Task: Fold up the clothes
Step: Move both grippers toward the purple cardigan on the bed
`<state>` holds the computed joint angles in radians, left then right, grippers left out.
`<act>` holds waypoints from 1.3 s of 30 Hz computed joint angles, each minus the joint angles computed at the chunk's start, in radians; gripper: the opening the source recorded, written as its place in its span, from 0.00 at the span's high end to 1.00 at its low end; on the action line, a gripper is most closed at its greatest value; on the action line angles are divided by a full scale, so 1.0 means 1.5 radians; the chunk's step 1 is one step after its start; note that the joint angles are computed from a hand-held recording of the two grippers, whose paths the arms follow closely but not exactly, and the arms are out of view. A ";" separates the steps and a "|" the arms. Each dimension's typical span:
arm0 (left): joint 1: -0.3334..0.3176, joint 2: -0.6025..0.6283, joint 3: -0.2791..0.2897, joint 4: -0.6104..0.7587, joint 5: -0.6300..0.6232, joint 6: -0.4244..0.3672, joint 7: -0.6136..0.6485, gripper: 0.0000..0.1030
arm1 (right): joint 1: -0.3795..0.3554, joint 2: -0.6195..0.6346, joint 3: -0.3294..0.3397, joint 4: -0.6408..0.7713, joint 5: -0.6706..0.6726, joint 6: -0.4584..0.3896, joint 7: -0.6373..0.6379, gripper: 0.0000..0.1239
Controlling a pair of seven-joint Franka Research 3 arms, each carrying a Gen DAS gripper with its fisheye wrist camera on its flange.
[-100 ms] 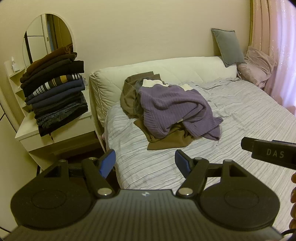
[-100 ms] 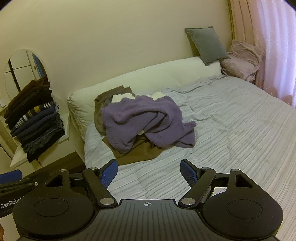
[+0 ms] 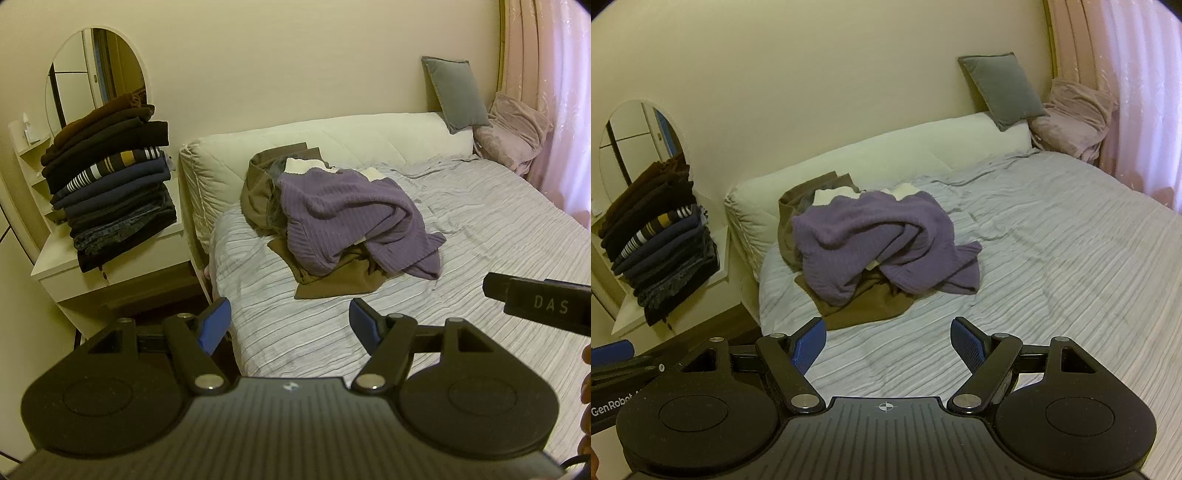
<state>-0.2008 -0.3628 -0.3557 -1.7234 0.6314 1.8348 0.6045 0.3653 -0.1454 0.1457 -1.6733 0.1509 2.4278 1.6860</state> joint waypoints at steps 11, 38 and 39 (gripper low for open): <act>-0.003 -0.014 0.002 -0.009 -0.001 -0.004 -0.003 0.35 | 0.002 -0.002 -0.004 0.007 0.013 -0.010 -0.011 0.38; 0.014 -0.021 0.025 -0.039 -0.031 0.049 0.034 0.35 | 0.005 0.035 0.004 0.037 -0.036 -0.008 0.038 0.38; 0.015 -0.019 0.028 -0.039 -0.033 0.054 0.039 0.35 | 0.005 0.040 0.003 0.041 -0.041 -0.008 0.043 0.38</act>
<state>-0.1779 -0.3907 -0.3139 -1.7819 0.5818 1.9151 0.6628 0.3727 -0.0851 0.1509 -1.6119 0.0895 2.4155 1.7510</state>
